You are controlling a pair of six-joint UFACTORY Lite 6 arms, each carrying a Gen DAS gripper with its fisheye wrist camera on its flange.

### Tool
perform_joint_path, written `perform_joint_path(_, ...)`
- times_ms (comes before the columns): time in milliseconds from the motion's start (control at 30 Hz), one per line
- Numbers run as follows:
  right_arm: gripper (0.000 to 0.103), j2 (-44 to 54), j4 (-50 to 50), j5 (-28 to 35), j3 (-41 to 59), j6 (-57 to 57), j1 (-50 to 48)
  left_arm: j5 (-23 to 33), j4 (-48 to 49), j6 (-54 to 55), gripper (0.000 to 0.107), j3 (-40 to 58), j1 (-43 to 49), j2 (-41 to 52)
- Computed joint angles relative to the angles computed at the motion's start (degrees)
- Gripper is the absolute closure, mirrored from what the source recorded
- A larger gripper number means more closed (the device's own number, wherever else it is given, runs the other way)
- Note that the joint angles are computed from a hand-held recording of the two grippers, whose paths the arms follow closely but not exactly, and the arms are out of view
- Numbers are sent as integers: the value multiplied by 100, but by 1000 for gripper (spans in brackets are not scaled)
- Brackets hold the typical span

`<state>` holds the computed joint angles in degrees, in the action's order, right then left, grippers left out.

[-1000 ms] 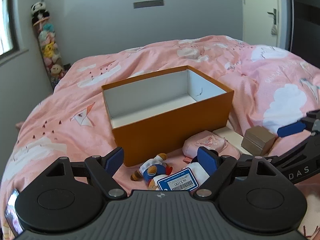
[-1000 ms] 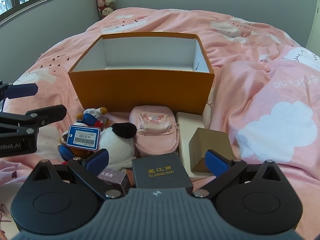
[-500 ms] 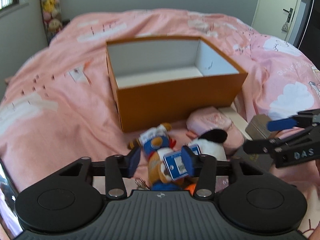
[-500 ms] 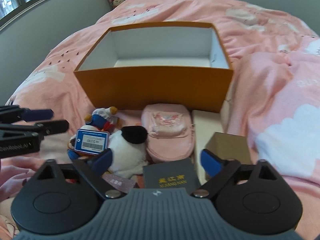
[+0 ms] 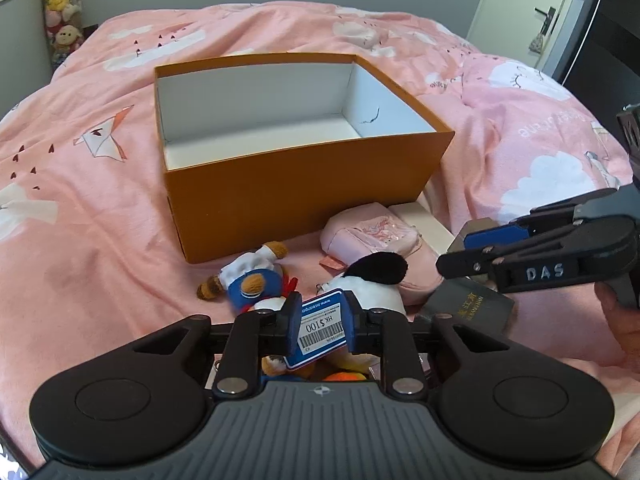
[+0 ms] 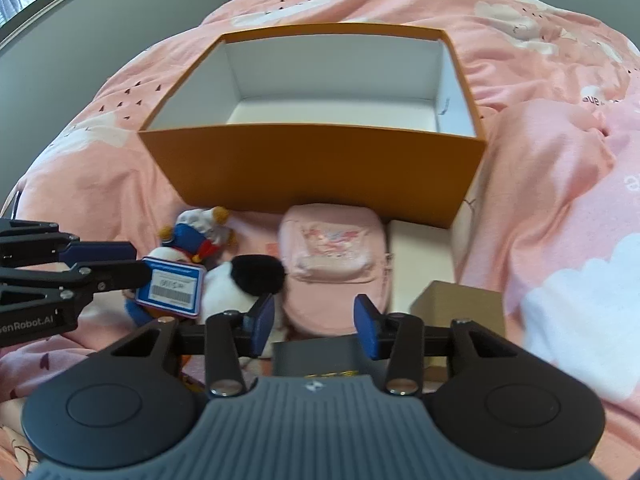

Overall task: Organize objects
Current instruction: 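Grasp the tagged bear plush with the left tool while the right tool grasps the white dog plush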

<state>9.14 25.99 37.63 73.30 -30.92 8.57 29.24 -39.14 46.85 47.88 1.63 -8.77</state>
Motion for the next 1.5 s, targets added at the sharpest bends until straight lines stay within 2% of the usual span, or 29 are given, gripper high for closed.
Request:
perform_joint_path(133, 57, 339, 528, 464, 349, -420, -205, -164, 875, -881, 79, 260, -144, 308)
perform_joint_path(233, 56, 601, 709, 639, 515, -629, -69, -100, 1078, -1110, 74, 464, -7, 580)
perform_joint_path(433, 51, 1233, 867, 904, 947, -845, 291, 244, 828, -997, 65, 831, 337, 1099)
perform_joint_path(500, 50, 1443, 782, 870, 1107, -766, 400, 381, 669, -823, 54, 924, 408, 1233)
perform_joint_path(567, 46, 1629, 749, 880, 1263, -729, 469, 456, 636, -746, 49, 1004, 414, 1337)
perform_joint_path(700, 43, 1947, 816, 901, 1528, -841, 527, 690, 590, -989, 46, 1387, 482, 1851)
perform_joint_path(867, 32, 2176, 959, 942, 1653, -1234, 549, 963, 519, -1179, 38, 1789, 488, 2390)
perform_joint_path(1100, 30, 2403, 968, 880, 1808, -1520, 608, 938, 778, -1528, 30, 2107, 338, 2844)
perform_joint_path(1233, 28, 2479, 987, 771, 1798, -1654, 675, 885, 852, -1580, 29, 2097, 314, 2938)
perform_joint_path(1300, 27, 2424, 882, 657, 1715, -1686, 763, 901, 801, -1505, 36, 2057, 337, 2900)
perform_joint_path(1333, 30, 2347, 822, 545, 1610, -1715, 815, 895, 814, -1515, 38, 2023, 351, 2861)
perform_joint_path(1367, 40, 2242, 723, 381, 1471, -1711, 877, 879, 840, -1525, 42, 1976, 355, 2809)
perform_joint_path(1400, 43, 2134, 561, 163, 1337, -1623, 948, 874, 829, -1496, 44, 1918, 385, 2750)
perform_joint_path(1500, 45, 2078, 740, 216, 1315, -1688, 819, 862, 616, -1323, 48, 1699, 554, 2529)
